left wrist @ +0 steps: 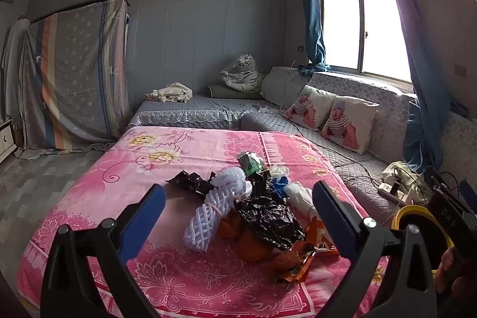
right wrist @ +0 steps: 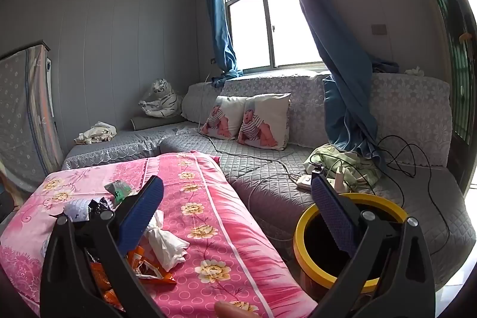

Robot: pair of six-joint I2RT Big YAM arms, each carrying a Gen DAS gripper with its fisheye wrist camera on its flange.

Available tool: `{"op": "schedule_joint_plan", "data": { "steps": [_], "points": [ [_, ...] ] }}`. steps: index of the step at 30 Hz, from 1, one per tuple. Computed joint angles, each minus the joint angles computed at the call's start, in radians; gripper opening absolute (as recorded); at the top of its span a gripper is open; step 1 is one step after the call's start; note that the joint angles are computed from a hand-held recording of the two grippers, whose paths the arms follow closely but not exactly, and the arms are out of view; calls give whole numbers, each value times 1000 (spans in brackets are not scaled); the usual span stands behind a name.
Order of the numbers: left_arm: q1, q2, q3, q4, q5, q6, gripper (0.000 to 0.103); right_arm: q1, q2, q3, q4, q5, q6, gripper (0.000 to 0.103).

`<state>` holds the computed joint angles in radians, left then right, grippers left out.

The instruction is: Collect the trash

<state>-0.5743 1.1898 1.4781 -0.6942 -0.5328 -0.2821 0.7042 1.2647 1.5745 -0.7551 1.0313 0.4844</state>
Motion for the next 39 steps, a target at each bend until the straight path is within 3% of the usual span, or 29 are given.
{"op": "schedule_joint_plan", "data": {
  "steps": [6, 8, 15, 16, 39],
  "points": [
    [-14, 0, -4, 26, -30, 22, 95, -1, -2, -3, 1, 0, -3, 95],
    [8, -8, -11, 10, 18, -2, 95, 0, 0, -1, -1, 1, -2, 95],
    [18, -20, -18, 14, 25, 7, 95, -2, -4, -1, -3, -5, 2, 95],
    [-1, -6, -14, 17, 2, 3, 95, -2, -4, -1, -3, -6, 3, 95],
    [-3, -1, -14, 9, 0, -5, 95, 5, 0, -1, -7, -3, 14, 95]
  ]
}}
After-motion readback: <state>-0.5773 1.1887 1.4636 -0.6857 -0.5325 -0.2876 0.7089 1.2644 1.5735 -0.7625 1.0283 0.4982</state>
